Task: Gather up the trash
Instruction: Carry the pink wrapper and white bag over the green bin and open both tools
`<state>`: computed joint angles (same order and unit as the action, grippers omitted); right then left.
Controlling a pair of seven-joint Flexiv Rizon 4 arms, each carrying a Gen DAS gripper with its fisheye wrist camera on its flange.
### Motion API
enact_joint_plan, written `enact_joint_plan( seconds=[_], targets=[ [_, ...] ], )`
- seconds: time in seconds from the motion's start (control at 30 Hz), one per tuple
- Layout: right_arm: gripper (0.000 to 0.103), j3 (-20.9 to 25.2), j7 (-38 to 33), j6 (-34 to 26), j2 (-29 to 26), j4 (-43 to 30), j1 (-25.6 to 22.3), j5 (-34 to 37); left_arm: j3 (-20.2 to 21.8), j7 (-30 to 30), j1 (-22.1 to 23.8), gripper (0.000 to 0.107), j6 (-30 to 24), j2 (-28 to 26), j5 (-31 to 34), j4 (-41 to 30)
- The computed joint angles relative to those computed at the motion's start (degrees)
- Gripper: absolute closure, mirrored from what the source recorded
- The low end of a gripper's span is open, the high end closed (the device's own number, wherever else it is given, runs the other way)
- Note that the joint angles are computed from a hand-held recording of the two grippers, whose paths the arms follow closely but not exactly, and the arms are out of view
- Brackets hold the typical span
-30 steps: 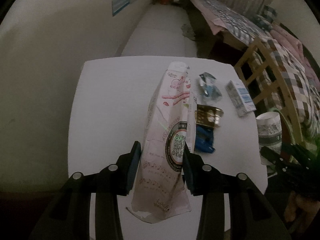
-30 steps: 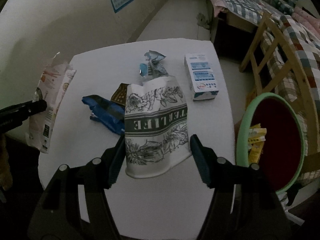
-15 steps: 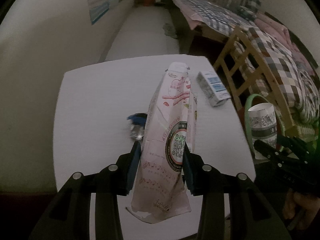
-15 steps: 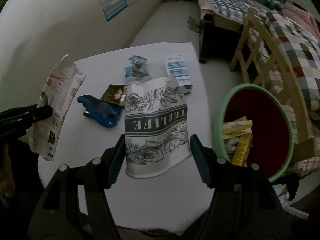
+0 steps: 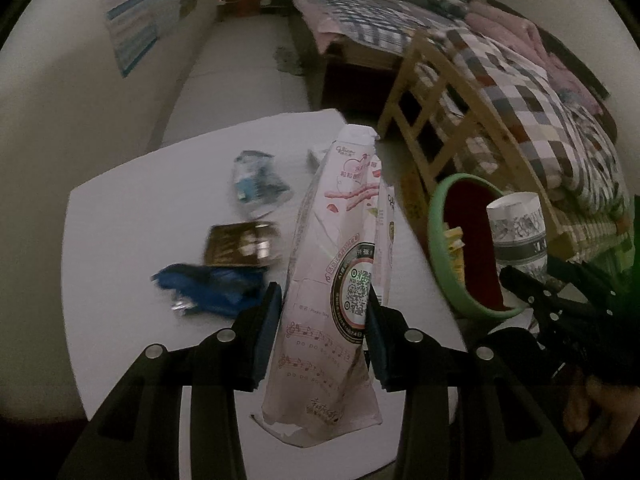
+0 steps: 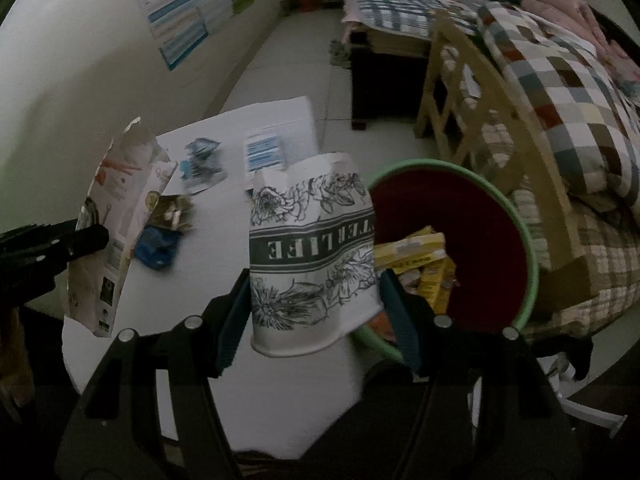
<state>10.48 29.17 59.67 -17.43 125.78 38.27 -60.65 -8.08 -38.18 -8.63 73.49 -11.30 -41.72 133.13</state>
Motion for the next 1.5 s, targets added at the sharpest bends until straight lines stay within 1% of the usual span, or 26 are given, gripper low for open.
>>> enact_joint_plan(
  seconds=[0.27, 0.53, 0.8, 0.97, 1.07, 1.27, 1.37, 1.4, 1.47, 1.5],
  targets=[
    [0.041, -0.2, 3.3, 1.7, 3.8, 6.2, -3.6, -1.6, -2.1, -4.7, -2.8, 0.069, -0.8, -3.0, 4.7, -3.9],
    [0.041, -0.5, 6.0, 4.8, 5.6, 11.1, -7.8, -4.1, -3.9, -9.8, -5.6, 0.069, -2.2, -6.4, 9.7, -8.8],
    [0.041, -2.4, 12.4, 9.8, 5.4, 14.6, -12.3, -12.0, -4.8, -15.4, -8.9, 0.069, -4.2, -10.6, 16.2, -14.3],
    [0.041, -3.4, 18.4, 13.0, 4.7, 15.8, -15.6, -19.9, -4.9, -18.1, -10.3, 0.069, -5.6, -12.9, 19.7, -16.8],
    [0.041, -3.3, 20.8, 14.0, 4.1, 16.0, -17.3, -23.0, -4.8, -19.6, -11.0, 0.069, -6.1, -14.0, 21.4, -18.0],
    [0.039, -2.9, 24.3, 15.5, 2.7, 15.5, -19.9, -27.8, -4.7, -21.5, -11.6, 0.068, -7.0, -15.4, 23.6, -19.6],
    [0.037, -2.3, 24.1, 15.0, 2.4, 15.4, -20.3, -27.2, -4.6, -22.3, -11.7, 0.067, -7.8, -16.1, 24.3, -20.5],
    [0.036, -2.2, 23.7, 14.9, 2.4, 15.4, -20.4, -26.8, -4.8, -22.4, -11.5, 0.065, -8.0, -16.2, 24.2, -20.6],
    [0.035, -2.0, 23.1, 14.8, 2.3, 15.3, -20.2, -26.1, -6.0, -21.4, -10.5, 0.051, -7.6, -16.1, 22.8, -20.2],
    [0.032, -2.0, 23.0, 14.7, 2.3, 15.3, -20.1, -25.9, -6.3, -21.1, -10.1, 0.047, -7.0, -16.0, 22.2, -19.8]
  ],
)
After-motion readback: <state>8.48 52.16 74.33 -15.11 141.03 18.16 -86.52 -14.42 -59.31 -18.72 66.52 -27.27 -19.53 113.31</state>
